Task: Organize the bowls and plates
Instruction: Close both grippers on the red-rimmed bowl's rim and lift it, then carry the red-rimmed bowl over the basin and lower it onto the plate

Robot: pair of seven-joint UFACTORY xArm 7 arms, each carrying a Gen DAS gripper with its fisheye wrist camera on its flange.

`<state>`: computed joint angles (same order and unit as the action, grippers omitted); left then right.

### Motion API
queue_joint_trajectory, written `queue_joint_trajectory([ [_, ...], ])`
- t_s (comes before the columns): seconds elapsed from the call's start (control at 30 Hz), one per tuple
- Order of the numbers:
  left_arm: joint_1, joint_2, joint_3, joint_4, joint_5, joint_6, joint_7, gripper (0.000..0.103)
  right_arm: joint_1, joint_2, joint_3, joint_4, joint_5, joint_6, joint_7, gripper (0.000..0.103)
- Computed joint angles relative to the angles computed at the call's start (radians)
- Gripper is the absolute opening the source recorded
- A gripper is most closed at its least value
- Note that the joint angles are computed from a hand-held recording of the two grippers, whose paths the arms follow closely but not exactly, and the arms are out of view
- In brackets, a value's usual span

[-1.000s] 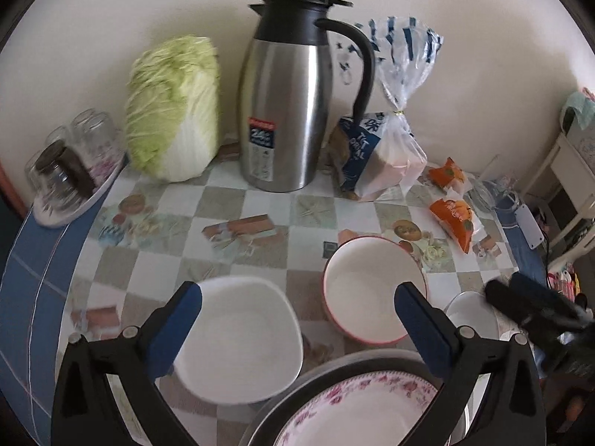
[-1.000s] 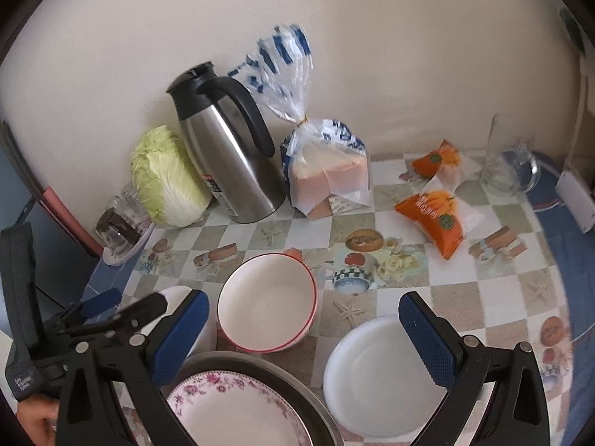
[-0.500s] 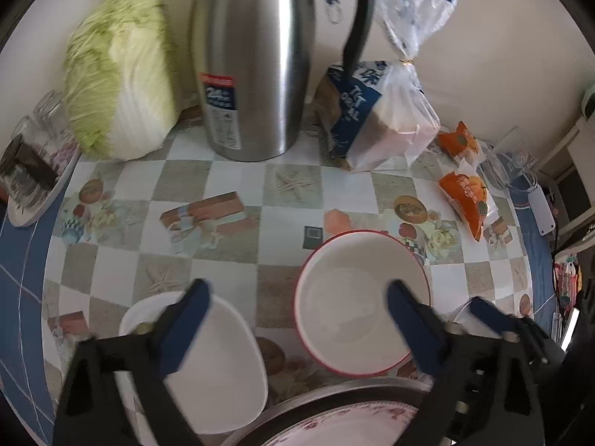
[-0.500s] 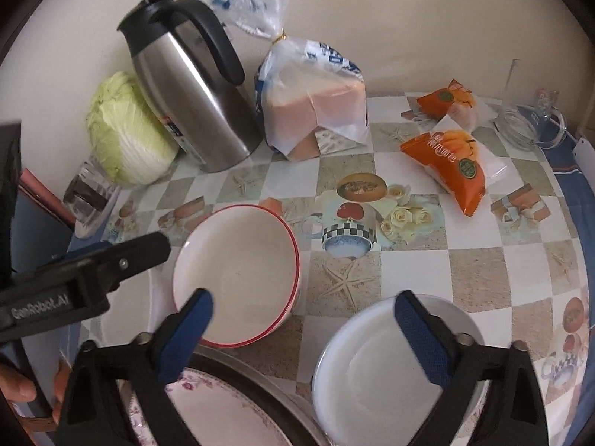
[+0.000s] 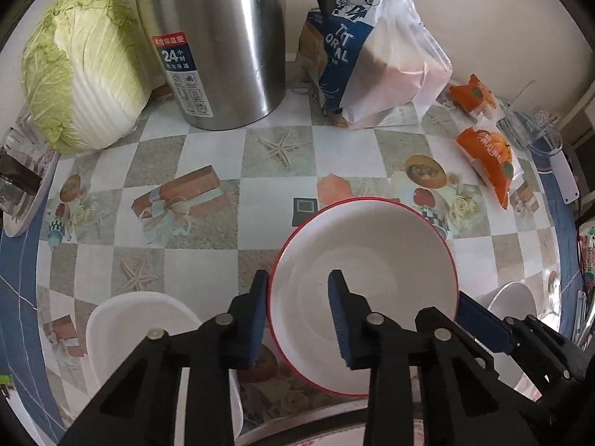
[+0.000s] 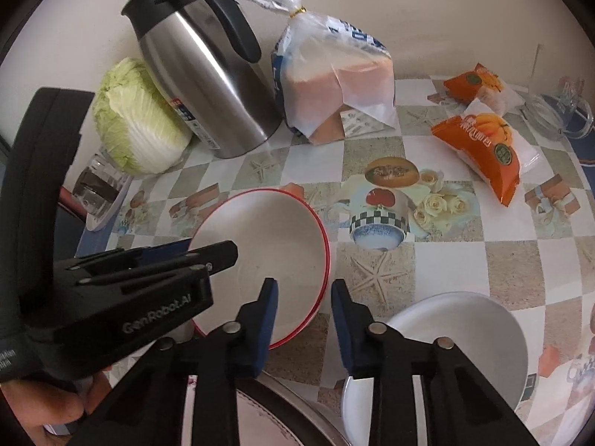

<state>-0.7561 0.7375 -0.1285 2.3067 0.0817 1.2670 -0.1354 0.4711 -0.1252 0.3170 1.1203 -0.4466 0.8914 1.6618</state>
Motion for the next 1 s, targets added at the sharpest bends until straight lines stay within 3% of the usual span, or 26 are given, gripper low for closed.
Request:
queue_joint_trajectory([
  [0.1,0.001,0.014,0.003,0.013,0.0,0.009,-0.004,0.026,0.001,0.006,0.0,0.002,-0.003,0.0,0.002,0.028],
  [0.37,-0.009,0.035,0.012,0.017,0.014,0.013,-0.014,0.026,0.003,0.028,-0.014,-0.015,0.022,-0.039,-0.005,0.028],
  [0.77,0.021,-0.123,-0.019,-0.22,0.019,-0.167,-0.057,0.023,0.019,0.022,-0.003,0.027,-0.038,0.036,-0.003,0.028],
  [1.0,0.031,-0.229,-0.037,-0.312,0.029,-0.201,-0.077,0.023,0.033,0.004,0.016,0.059,-0.048,0.082,0.003,0.028],
])
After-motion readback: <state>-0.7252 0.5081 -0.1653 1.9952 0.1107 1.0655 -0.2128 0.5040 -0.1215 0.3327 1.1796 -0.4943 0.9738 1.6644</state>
